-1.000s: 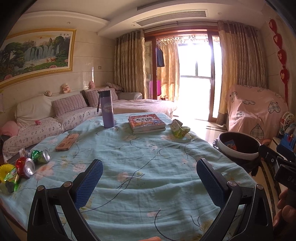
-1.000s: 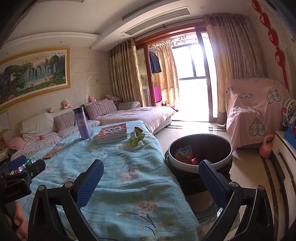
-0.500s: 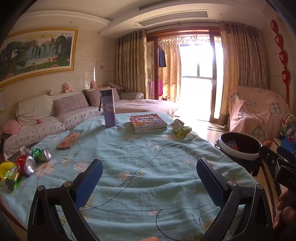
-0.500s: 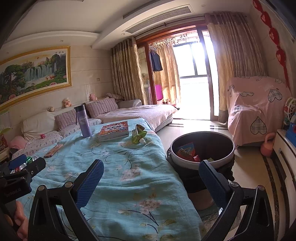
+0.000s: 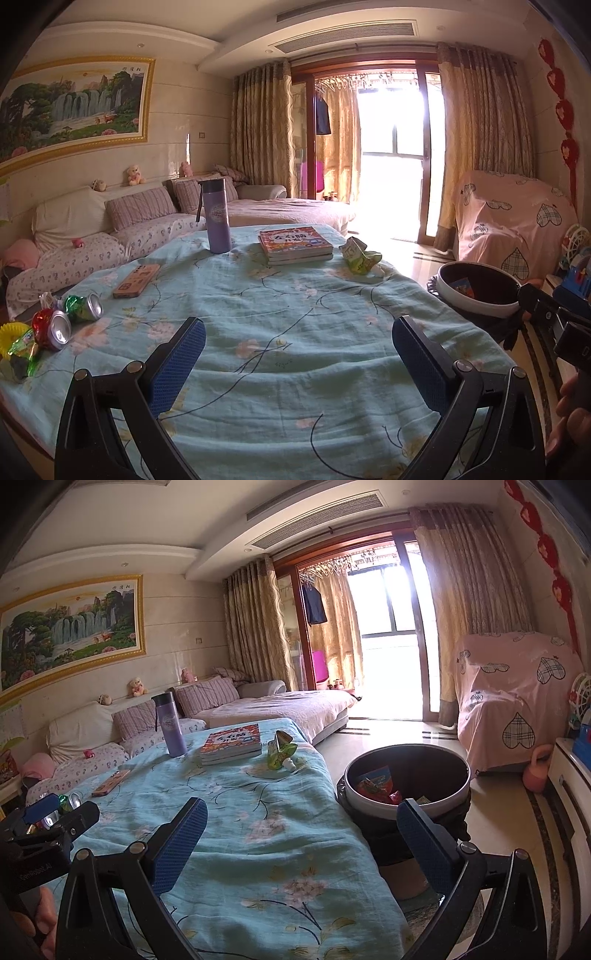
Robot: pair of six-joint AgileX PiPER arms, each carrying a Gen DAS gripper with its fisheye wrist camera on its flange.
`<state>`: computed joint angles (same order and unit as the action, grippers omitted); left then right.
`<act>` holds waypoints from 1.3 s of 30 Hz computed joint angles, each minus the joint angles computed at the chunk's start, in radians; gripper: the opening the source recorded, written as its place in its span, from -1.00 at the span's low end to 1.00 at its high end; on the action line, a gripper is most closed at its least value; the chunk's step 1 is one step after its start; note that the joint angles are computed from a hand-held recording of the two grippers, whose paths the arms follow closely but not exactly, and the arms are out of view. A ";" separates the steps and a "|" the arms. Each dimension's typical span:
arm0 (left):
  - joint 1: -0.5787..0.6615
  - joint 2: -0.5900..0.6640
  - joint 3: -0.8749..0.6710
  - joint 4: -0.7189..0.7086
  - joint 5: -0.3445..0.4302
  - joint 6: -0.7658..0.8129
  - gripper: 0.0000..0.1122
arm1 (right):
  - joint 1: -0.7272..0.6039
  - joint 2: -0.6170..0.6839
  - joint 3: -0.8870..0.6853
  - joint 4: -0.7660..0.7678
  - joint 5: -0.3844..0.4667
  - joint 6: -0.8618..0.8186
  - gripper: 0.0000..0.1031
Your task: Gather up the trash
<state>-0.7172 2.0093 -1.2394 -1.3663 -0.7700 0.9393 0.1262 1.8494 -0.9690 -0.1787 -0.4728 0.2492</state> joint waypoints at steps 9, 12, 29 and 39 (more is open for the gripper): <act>0.007 0.000 -0.008 -0.013 0.015 0.016 0.82 | -0.004 -0.002 0.003 -0.011 -0.007 0.011 1.00; 0.010 0.001 -0.014 -0.014 0.019 0.025 0.82 | -0.004 -0.002 0.003 -0.010 -0.007 0.009 1.00; 0.009 0.004 -0.012 -0.009 0.019 0.027 0.82 | -0.006 -0.009 0.006 -0.029 -0.011 0.031 1.00; 0.011 0.002 -0.010 0.000 0.028 0.026 0.82 | 0.000 -0.013 0.005 -0.022 -0.006 0.018 1.00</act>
